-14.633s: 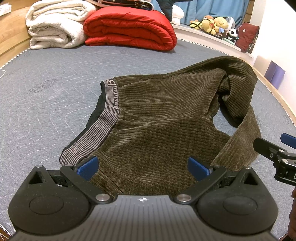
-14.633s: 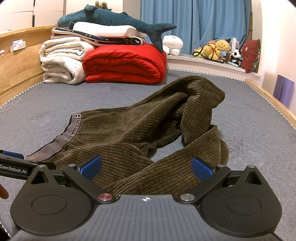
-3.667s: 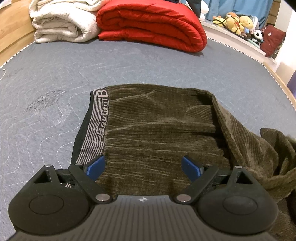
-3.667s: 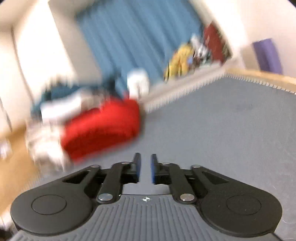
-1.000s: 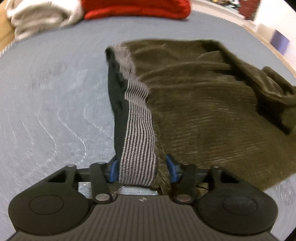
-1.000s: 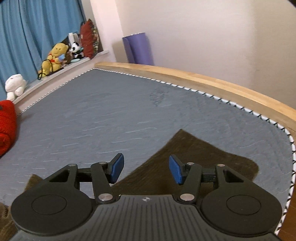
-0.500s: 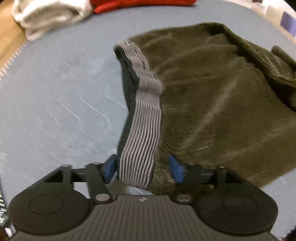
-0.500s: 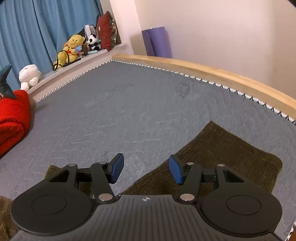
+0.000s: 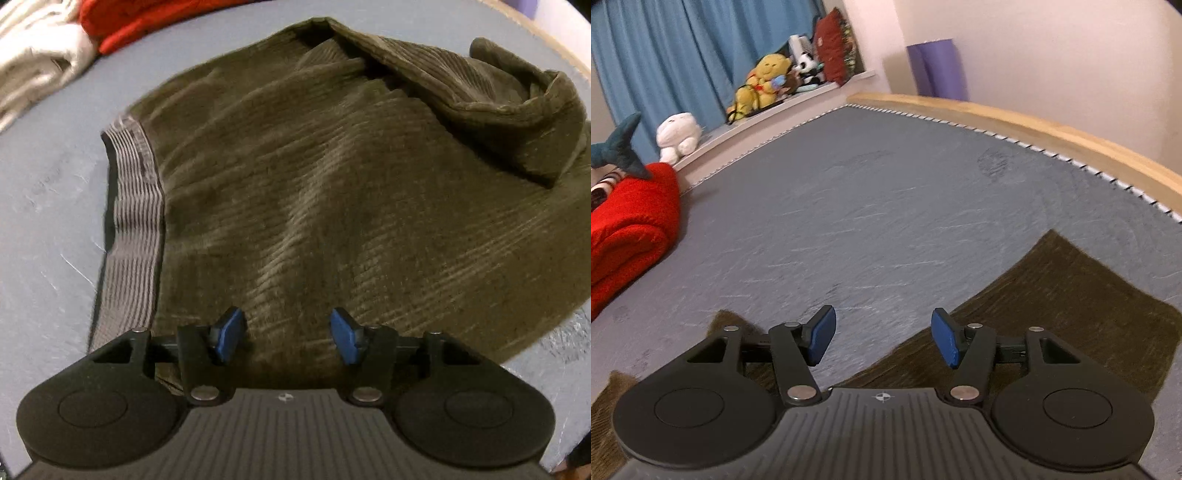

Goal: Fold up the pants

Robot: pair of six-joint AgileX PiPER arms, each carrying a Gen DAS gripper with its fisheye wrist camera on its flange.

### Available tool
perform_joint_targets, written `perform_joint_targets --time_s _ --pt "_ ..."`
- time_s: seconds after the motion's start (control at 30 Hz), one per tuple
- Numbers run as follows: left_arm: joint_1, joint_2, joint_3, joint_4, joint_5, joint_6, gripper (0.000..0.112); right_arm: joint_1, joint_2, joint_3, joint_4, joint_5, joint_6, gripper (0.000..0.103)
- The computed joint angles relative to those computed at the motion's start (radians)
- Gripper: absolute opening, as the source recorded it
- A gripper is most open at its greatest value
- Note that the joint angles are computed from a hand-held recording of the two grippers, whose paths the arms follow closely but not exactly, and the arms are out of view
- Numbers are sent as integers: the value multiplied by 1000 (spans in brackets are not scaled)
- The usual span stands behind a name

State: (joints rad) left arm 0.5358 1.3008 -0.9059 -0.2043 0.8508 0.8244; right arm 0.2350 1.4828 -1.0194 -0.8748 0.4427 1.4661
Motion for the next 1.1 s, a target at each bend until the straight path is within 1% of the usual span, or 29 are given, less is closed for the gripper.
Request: perform_joint_targets --time_s 0.03,0.07,0.1,0.13,0.23,0.3,0.33,0.37,0.4,0.43,0.47,0.5,0.53,0.57,0.6,0.67,0.7,0.73,0.77,0.83,0.87,0.9,1.03,1.1 --pt "-14 -16 -42 -11 49 -49 58 8 -5 -1 -1 -7 -6 59" --pt "-13 -25 -73 -63 83 -59 58 18 -13 -1 -10 -14 -6 59" --pt "3 -42 -93 -144 110 -29 59 31 -19 1 -33 -19 7 59" --pt "4 -67 -117 -185 133 -39 61 43 -26 4 -56 -25 17 59" --pt "-88 -135 -178 -180 150 -194 68 83 -42 4 -127 -33 52 59" --pt "-166 -167 -197 -169 111 -301 68 106 -50 7 -175 -49 82 60" --pt "-192 -195 -187 -185 71 -334 69 116 -50 5 -189 -54 89 61" --pt "-231 -215 -173 -179 19 -373 70 128 -49 1 -201 -55 93 61" --pt "-295 -231 -148 -139 -62 -436 75 140 -46 -4 -213 -56 100 63" --pt "-352 -248 -108 -88 -150 -486 76 151 -42 -8 -223 -58 106 65" --pt "-386 -254 -71 -71 -213 -495 76 157 -36 -11 -229 -65 106 66" --pt "-407 -249 -41 -61 -260 -492 76 165 -30 -17 -225 -66 100 66" --pt "-431 -229 -30 -16 -286 -529 76 170 -22 -22 -225 -70 99 66" --pt "-437 -194 -37 7 -288 -543 76 175 -15 -19 -240 -76 117 66" --pt "-428 -157 -52 -9 -276 -526 76 176 -6 -19 -245 -86 122 66" --pt "-373 -92 -81 -135 -243 -429 75 174 16 -14 -261 -103 133 66" --pt "-346 -57 -102 -173 -218 -396 74 166 39 -31 -228 -111 94 66" --pt "-331 -37 -116 -188 -200 -384 69 161 55 -40 -206 -118 69 66" --pt "-321 -12 -128 -193 -197 -381 65 152 70 -48 -187 -128 47 66" --pt "-298 31 -166 -189 -182 -378 41 148 102 -71 -187 -132 53 66" --pt "-266 37 -178 -218 -162 -343 33 145 115 -78 -192 -137 62 66" --pt "-239 45 -181 -252 -151 -305 23 139 130 -86 -184 -147 57 65" --pt "-196 90 -242 -285 -89 -281 23 126 193 -142 -94 -172 -34 65" --pt "-201 110 -250 -272 -91 -286 23 114 223 -173 36 -199 -153 65"
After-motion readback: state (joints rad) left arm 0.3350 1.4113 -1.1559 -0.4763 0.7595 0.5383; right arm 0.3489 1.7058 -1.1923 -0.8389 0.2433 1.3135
